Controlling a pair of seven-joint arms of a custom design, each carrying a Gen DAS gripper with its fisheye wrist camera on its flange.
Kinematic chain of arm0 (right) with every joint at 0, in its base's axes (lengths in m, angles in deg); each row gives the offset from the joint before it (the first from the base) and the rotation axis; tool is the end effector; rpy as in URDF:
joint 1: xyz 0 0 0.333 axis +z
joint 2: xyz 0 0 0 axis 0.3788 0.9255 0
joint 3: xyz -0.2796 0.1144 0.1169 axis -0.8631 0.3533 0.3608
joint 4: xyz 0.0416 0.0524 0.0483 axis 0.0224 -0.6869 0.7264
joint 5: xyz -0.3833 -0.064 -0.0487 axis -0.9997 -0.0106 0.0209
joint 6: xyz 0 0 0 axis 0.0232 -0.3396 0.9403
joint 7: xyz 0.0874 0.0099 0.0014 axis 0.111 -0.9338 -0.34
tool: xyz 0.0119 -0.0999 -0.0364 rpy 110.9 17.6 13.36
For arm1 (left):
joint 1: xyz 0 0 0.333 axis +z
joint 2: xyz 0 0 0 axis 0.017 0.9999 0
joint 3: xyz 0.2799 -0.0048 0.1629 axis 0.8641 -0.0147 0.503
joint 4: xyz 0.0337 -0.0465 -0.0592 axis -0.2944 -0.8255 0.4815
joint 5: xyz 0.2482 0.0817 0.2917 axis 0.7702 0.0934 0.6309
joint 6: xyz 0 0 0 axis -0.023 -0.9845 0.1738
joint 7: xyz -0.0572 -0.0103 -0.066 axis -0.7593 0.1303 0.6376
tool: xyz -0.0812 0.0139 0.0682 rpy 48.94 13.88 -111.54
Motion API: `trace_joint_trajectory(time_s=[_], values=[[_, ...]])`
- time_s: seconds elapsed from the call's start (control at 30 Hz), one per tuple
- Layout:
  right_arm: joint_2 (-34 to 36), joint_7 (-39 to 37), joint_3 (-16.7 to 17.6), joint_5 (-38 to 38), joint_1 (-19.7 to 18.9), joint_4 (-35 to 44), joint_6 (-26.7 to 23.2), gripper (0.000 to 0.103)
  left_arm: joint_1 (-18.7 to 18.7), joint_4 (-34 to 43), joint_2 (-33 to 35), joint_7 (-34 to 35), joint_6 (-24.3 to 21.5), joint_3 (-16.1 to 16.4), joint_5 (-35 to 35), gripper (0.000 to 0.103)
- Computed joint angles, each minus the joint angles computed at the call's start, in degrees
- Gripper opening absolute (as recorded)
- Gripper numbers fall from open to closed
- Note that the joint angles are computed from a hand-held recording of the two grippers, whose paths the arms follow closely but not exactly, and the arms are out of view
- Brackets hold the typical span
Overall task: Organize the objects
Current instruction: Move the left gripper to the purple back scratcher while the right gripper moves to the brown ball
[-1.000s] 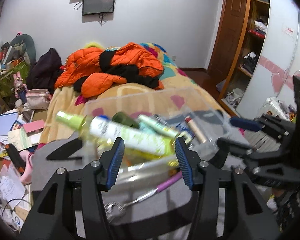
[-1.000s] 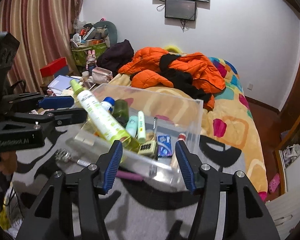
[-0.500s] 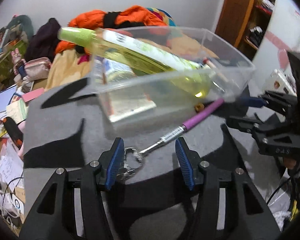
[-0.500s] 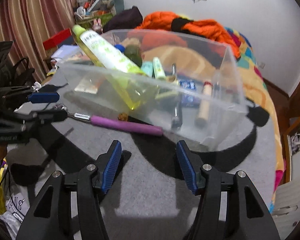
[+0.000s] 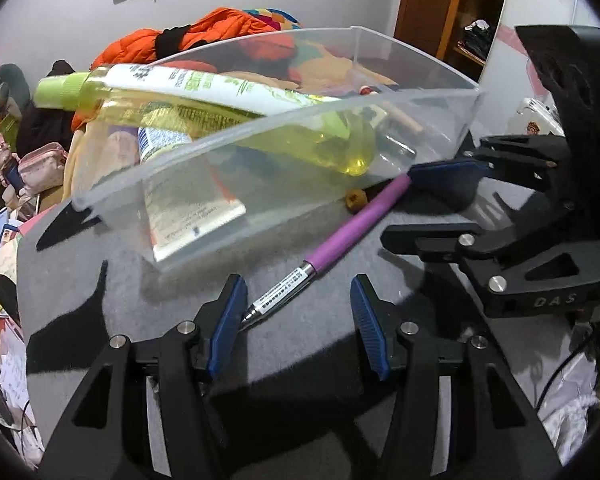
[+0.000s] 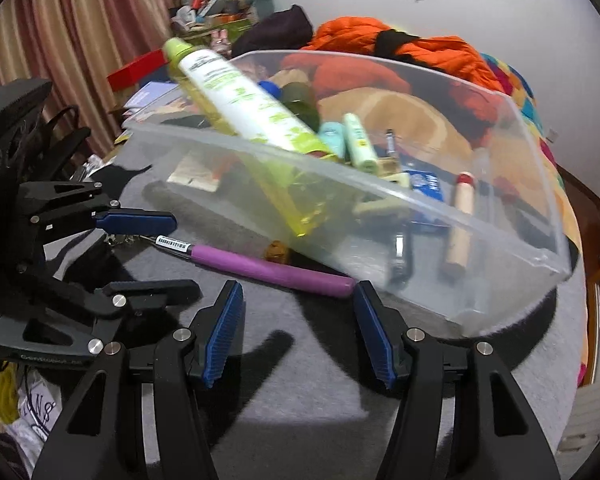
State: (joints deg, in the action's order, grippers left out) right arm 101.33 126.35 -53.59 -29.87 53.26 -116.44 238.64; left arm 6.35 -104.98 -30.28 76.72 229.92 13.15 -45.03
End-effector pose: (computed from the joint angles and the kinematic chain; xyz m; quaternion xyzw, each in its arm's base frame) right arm 0.6556 0.3690 0.4134 -0.7671 0.5612 -0.1611 0.2659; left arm 0.7062 -0.1425 0.3917 -0.3938 0.8679 -0.2853 0.1012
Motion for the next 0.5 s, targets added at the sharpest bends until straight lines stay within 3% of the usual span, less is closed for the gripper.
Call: trace_joint_trajectory(time_s=[0.27,0.4,0.43,0.5], values=[[-0.1,-7.6,5.1,6.0,-2.2,-0.3,-0.2,0.056,3.2,-7.7,-5.7,3.4,0.5,0.0,-4.9,0.053],[-0.9,-16.1,11.0,14.2,-5.9,-1.8,-0.1,0.056,3.9,-11.2,-8.6,5.8,-0.2,1.0,-7.7,0.053],[-1.4,-17.5,11.2,15.1,-5.8,-2.5,0.0,0.056,3.6,-11.8,-9.1,6.1,0.0,1.5,-7.8,0.053],[-2.4,-15.7,8.1,13.5,-2.9,-3.7,0.8,0.055,3.0,-12.8,-9.8,6.7,0.7,2.3,-7.9,0.053]])
